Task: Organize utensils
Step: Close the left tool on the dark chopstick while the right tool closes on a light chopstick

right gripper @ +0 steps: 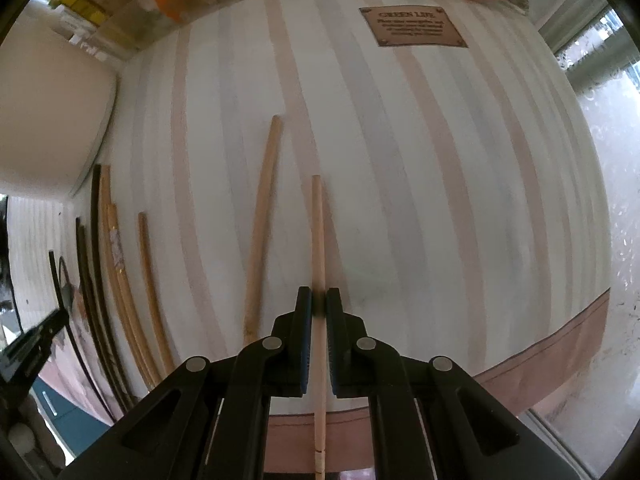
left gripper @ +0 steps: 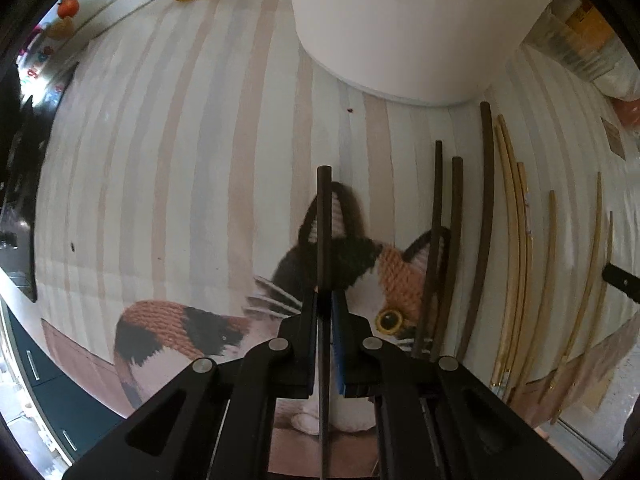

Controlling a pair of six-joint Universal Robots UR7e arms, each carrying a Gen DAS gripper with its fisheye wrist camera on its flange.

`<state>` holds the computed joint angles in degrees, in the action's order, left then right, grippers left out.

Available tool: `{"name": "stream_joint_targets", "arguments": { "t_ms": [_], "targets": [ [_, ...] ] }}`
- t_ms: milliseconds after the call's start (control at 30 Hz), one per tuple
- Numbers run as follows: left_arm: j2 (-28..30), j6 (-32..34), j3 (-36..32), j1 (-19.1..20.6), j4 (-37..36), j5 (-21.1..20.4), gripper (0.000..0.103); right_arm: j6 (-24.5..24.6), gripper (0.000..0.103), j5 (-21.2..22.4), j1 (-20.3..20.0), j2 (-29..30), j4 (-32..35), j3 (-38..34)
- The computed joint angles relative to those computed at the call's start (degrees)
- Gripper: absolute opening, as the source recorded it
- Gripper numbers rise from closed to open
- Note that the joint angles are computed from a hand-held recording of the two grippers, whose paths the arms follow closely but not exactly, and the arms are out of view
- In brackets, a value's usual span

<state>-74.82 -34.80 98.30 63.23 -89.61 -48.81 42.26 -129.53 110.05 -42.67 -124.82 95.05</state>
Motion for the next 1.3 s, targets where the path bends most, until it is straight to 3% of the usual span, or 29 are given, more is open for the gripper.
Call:
{"name": "stream_joint_targets", "arguments": {
  "t_ms": [200, 400, 500, 567, 600, 1000, 1100, 1300],
  "targets": [
    [1.85, 0.22, -2.87, 1.11, 1.27, -2.52, 0.007, 0.93, 0.022, -0.59, -1.16, 3.42, 3.89, -6.24],
    [3.42, 1.12, -4.08, 1.39, 0.72, 0.20, 0.008, 2.78, 0.027, -3.32, -0.33, 5.64, 8.80, -10.44],
    [4.34, 0.56, -4.00, -0.10, 1.94, 1.99, 0.005, 2.70, 0.021, -4.04, 0.89, 7.46, 7.62, -11.34],
    [4.60, 0.22, -3.43, -1.08, 2.17, 2.71, 0.004, 2.55, 0.007, -4.81, 1.65, 8.18, 7.75, -12.06],
    [4.30, 0.11, -3.07, -1.41, 2.34, 2.77, 0.004, 2.95, 0.007, -4.82, 1.98, 8.30, 7.64, -11.99],
    [-3.00, -2.75, -2.20, -5.58, 3.77, 1.31, 0.004, 0.28, 0.006, 1.24, 4.79, 1.30, -11.19, -0.60],
    [-5.46, -3.37, -1.74, -7.23, 4.05, 1.28, 0.004, -1.37, 0.006, 2.19, 4.96, -1.96, -13.60, 2.09],
    [-6.07, -2.40, -1.07, -9.66, -0.16, 1.55, 0.004, -5.38, 0.006, 2.26, 7.36, -2.32, -17.25, 1.56]
  ]
}}
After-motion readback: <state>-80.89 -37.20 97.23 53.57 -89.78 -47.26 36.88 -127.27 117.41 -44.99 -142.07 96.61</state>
